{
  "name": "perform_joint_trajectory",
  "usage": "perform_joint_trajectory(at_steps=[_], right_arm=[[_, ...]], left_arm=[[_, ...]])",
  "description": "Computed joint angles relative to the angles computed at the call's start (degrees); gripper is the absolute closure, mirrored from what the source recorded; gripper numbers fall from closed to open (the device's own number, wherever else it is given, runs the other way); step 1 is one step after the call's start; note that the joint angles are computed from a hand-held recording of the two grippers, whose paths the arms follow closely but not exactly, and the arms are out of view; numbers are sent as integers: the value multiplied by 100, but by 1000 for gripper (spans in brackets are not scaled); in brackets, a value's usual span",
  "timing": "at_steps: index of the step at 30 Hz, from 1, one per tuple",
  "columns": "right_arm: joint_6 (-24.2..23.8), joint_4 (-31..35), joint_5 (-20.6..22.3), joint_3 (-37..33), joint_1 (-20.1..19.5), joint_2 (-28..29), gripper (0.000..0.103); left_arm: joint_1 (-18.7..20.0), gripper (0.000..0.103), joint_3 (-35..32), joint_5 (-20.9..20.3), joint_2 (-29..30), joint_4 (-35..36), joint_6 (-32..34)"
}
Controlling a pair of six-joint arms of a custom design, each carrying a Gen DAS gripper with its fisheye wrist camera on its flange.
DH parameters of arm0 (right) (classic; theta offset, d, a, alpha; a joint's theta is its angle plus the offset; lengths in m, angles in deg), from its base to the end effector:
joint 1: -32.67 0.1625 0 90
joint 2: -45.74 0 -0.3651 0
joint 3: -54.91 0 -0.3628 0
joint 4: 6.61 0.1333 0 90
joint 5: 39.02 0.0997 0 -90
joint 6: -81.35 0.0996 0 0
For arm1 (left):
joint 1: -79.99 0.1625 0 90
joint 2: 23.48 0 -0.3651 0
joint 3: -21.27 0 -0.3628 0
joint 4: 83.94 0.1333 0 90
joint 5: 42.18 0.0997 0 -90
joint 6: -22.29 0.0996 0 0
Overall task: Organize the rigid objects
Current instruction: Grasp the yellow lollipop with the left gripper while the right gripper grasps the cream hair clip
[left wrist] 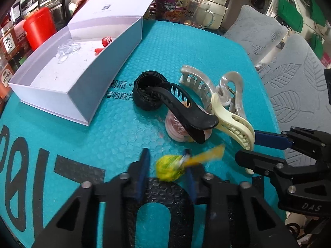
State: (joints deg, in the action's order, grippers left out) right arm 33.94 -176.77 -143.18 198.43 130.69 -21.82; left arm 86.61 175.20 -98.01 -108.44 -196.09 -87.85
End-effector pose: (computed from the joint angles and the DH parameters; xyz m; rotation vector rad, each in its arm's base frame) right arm 0.1545 -0.3154 0.0590 1.3298 -2.5595 -0.0212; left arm -0.1474 -0.2076 0.0585 -0.2322 2.2855 -0.8111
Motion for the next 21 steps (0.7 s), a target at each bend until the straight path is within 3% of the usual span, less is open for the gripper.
perform_joint_trajectory(at_steps=[7, 11, 15, 21], right_arm=[[164, 78, -1, -108, -26, 186, 60], [199, -145, -153, -90, 22, 340, 84], [172, -61, -130, -71, 15, 307, 84], [130, -7, -123, 82, -25, 131, 84]], left_arm=[[106, 78, -16, 33, -15, -57, 85], [19, 78, 64, -66, -198, -4, -159], [0, 78, 37, -124, -163, 39, -271], [-375, 78, 142, -378, -300, 131, -714]])
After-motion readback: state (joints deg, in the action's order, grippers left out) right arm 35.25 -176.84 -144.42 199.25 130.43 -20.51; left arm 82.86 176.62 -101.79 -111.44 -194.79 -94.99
